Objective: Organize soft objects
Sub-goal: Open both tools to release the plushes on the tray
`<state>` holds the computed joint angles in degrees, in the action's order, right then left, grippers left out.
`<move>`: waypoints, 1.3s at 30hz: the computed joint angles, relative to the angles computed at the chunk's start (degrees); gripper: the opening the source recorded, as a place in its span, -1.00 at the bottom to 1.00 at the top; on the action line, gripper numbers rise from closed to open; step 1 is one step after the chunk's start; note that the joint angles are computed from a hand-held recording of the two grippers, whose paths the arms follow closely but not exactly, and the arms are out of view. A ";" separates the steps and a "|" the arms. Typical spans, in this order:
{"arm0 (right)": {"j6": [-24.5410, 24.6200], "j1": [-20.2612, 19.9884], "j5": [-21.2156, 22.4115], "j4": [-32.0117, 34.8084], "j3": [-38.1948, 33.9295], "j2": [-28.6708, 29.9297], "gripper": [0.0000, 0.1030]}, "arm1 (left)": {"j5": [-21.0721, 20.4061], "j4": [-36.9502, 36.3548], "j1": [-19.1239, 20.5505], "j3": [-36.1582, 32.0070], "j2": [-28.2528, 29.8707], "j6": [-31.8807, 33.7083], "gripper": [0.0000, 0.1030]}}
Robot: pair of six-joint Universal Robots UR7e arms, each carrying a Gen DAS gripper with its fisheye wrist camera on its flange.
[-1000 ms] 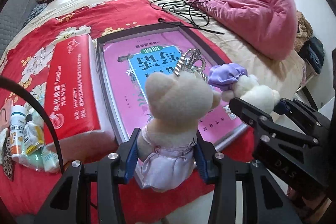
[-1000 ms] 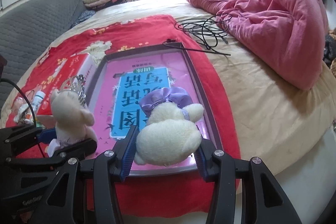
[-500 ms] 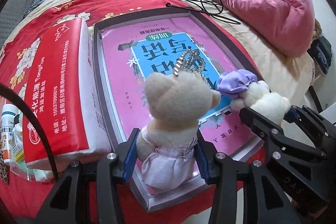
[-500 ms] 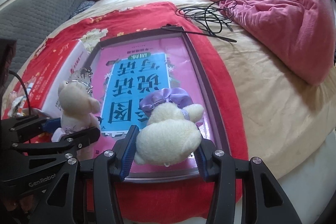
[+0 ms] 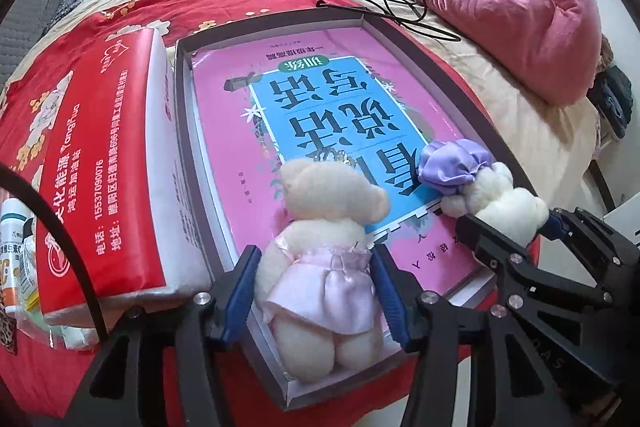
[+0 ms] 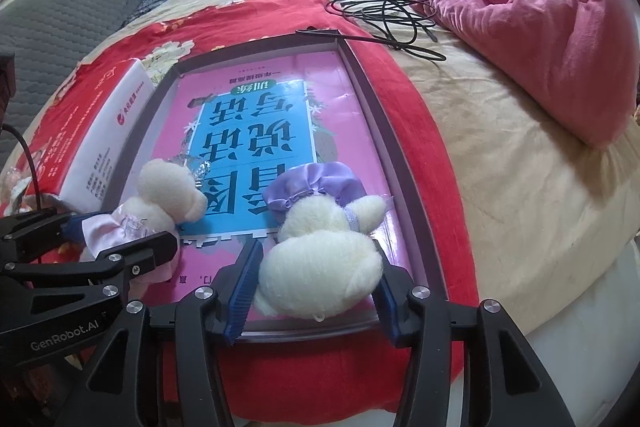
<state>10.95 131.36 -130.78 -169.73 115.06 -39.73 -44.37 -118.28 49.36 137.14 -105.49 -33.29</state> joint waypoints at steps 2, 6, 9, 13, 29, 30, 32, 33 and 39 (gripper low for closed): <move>0.03 0.24 -0.41 0.34 0.05 -0.04 0.22 | 0.20 0.08 -0.08 0.05 0.12 0.04 0.09; 0.29 0.78 -1.31 -0.21 0.61 -0.58 0.32 | -0.28 -0.17 -0.09 0.06 0.11 0.53 0.15; 0.54 1.38 -1.80 -0.17 1.17 -1.53 0.33 | -0.90 -0.81 -0.10 0.26 -0.35 1.03 0.20; 1.34 2.74 -3.42 1.62 2.21 -3.19 0.33 | -2.70 -2.38 0.20 0.46 -1.34 2.20 0.35; 5.09 2.10 -6.29 2.56 3.45 -4.10 0.34 | -4.34 2.88 -3.07 1.02 -9.59 -0.70 0.52; 5.06 2.26 -6.19 2.10 3.51 -4.16 0.34 | -4.56 3.45 -3.19 1.01 -10.04 -0.90 0.52; 5.14 2.77 -6.08 1.43 3.70 -4.44 0.36 | -4.60 4.31 -3.58 1.08 -11.04 -1.25 0.53; 5.25 2.93 -6.13 1.45 3.70 -4.51 0.38 | -4.60 4.74 -3.74 1.08 -11.60 -1.28 0.53; 5.77 4.25 -6.15 1.44 3.24 -4.57 0.39 | -3.58 7.85 -5.65 0.74 -14.91 -3.20 0.54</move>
<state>16.71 135.61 -136.93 -168.29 118.30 -44.30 -47.94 -110.43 43.72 137.89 -120.39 -36.50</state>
